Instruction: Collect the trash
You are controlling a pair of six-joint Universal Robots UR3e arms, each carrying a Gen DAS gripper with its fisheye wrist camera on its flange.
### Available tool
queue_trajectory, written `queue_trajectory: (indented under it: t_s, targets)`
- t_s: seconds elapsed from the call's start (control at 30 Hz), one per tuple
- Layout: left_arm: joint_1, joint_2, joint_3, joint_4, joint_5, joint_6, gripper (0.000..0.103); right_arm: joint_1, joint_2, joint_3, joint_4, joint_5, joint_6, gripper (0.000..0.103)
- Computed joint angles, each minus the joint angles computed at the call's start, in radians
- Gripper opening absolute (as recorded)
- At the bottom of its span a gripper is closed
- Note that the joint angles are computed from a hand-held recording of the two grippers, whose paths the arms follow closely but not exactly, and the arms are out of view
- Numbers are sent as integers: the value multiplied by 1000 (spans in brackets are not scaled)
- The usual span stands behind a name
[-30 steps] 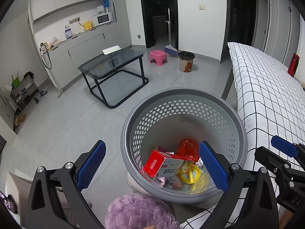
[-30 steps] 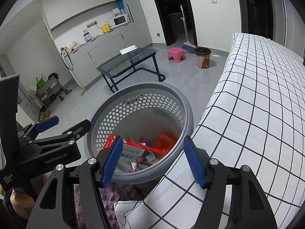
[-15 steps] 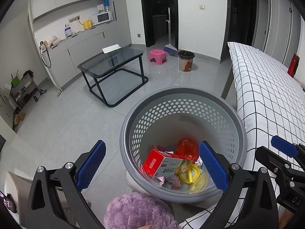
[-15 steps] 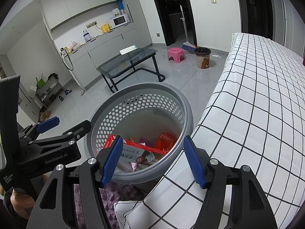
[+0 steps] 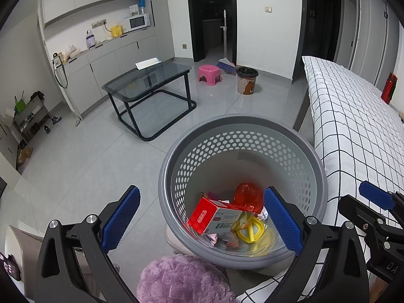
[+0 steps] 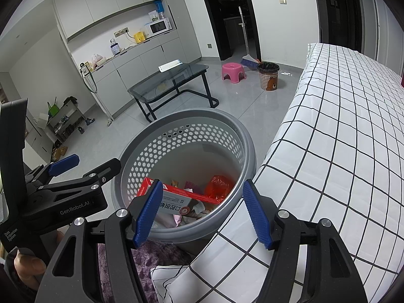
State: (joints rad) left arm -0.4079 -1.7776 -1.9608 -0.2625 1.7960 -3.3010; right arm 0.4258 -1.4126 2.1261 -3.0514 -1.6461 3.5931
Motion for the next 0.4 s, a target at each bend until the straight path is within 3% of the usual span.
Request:
queue_trajectory:
  t_s: [0.4]
  targets:
    - [-2, -17, 12, -5, 2, -5, 96, 1, 0, 2, -2, 0, 1, 63]
